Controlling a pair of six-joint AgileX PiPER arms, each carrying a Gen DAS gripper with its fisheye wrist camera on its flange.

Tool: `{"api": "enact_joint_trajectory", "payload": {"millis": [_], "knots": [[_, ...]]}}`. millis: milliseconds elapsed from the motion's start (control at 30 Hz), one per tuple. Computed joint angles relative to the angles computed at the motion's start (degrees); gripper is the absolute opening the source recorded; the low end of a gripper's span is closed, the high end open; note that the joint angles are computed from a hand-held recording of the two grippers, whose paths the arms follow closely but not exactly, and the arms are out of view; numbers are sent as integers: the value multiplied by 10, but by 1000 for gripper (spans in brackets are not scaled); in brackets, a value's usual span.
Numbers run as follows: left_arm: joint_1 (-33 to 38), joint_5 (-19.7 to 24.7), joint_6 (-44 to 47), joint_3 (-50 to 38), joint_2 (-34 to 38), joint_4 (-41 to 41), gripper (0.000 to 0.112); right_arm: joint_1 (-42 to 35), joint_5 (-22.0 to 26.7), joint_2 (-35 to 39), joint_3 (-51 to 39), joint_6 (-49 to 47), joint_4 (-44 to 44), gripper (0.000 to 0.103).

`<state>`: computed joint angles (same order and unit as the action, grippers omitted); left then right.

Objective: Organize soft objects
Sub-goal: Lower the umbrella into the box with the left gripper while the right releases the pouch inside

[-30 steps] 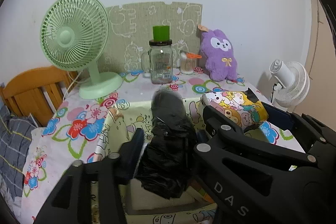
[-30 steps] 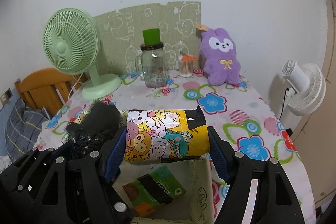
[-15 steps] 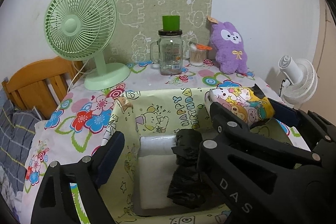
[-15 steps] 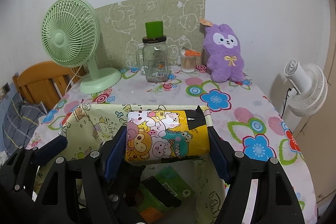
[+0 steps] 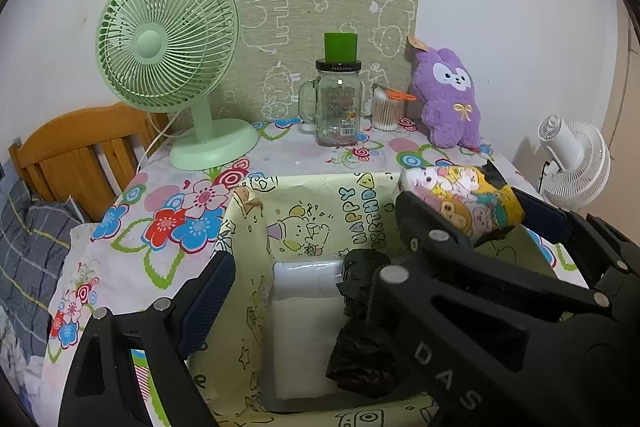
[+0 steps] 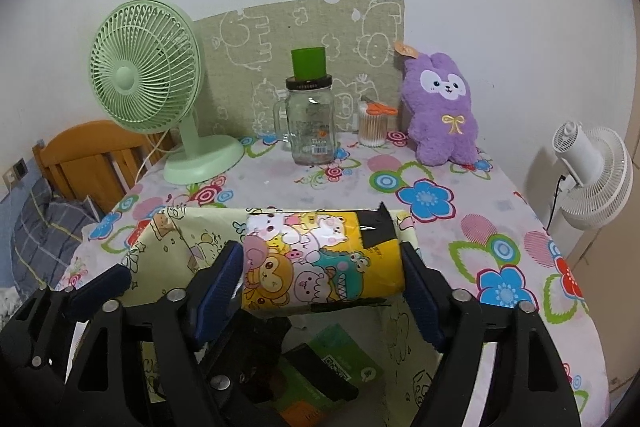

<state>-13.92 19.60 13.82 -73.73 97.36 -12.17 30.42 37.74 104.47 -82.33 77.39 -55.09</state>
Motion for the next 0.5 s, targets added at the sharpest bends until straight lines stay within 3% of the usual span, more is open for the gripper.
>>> {"api": "enact_joint_trajectory", "payload": {"millis": [500], "knots": [[-6,0,-23,24,-37,22,93,17,29,-27,6,-15,14,91]]}}
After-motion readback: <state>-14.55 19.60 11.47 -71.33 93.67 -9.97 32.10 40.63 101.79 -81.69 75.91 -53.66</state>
